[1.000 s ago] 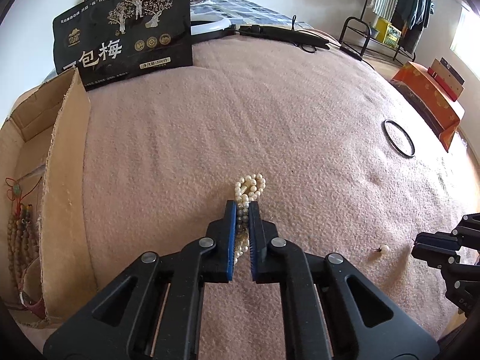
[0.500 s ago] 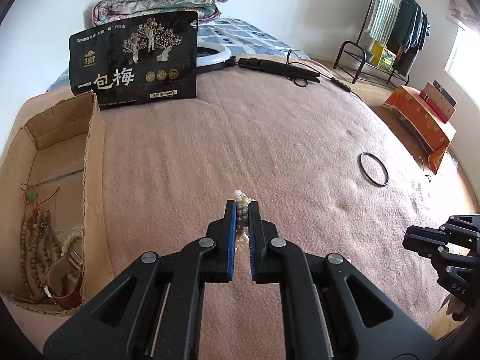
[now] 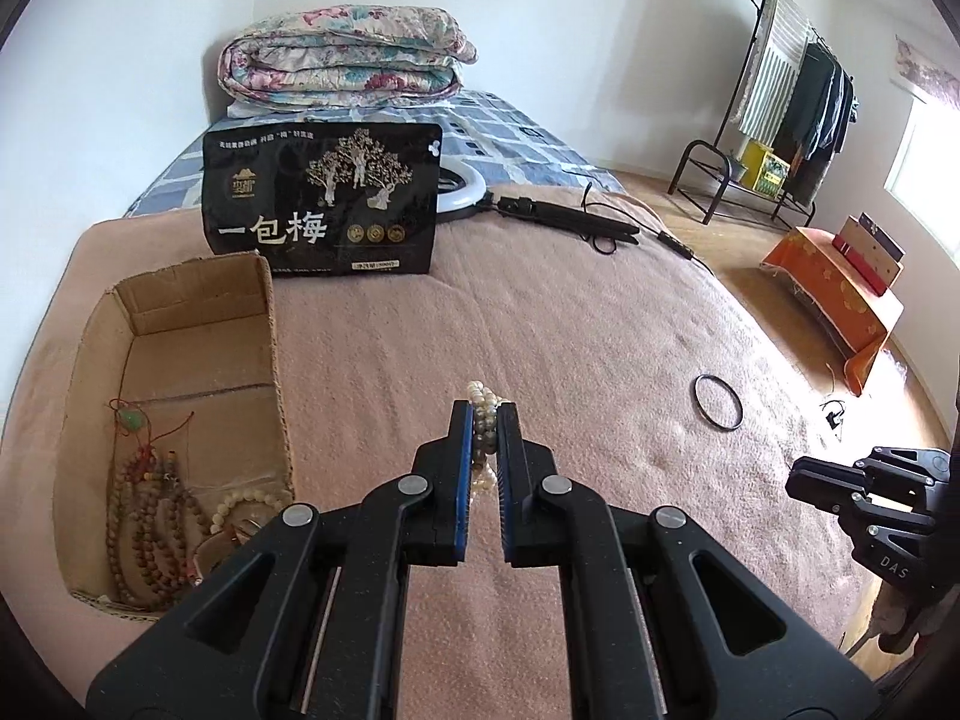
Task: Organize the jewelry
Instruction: 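Carry the necklace with the left tool and earring with the right tool into the box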
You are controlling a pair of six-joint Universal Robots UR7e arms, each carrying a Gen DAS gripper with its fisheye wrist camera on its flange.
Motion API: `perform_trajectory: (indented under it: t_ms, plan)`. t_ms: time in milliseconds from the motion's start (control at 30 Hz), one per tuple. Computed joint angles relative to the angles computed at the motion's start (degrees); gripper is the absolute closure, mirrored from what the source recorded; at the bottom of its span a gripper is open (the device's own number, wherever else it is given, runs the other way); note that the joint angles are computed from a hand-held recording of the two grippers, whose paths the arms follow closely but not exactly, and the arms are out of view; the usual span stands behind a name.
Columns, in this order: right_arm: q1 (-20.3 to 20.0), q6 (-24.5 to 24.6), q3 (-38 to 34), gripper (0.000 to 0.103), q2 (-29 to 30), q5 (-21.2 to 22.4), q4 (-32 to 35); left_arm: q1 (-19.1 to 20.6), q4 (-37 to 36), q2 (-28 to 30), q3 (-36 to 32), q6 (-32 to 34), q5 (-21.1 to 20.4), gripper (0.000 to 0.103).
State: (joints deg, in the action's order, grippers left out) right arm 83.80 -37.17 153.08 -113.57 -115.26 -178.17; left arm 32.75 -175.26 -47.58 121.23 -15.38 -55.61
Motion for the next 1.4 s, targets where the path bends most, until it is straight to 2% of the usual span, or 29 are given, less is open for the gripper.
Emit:
perform_trajectory:
  t_ms: [200,433,733,1000,1400]
  plan:
    - [5.85,3.44,-1.80,0.096,4.52,-2.04,-1.82,0.03,0.17,-4.11,1.29,0.16,1.63,0.098]
    - [12.87,7.38,-4.90,0.096,12.40,-3.38,-4.94,1.12,0.76,-8.83,2.94,0.79,3.87,0.098]
    - [18.98,10.39,-8.73,0.096,23.57,-3.06,-9.23,3.95,0.71,-13.16,3.79,1.94,6.18,0.098]
    - [21.36,12.14,-12.45,0.096,32.55,-1.64,-12.31,6.71,1.37,-16.22,4.61,2.48,6.28,0.098]
    - [21.74,13.15,-18.70,0.096,42.57,0.57,-13.90,8.72,4.18,-19.61,7.18,1.60,5.81,0.098]
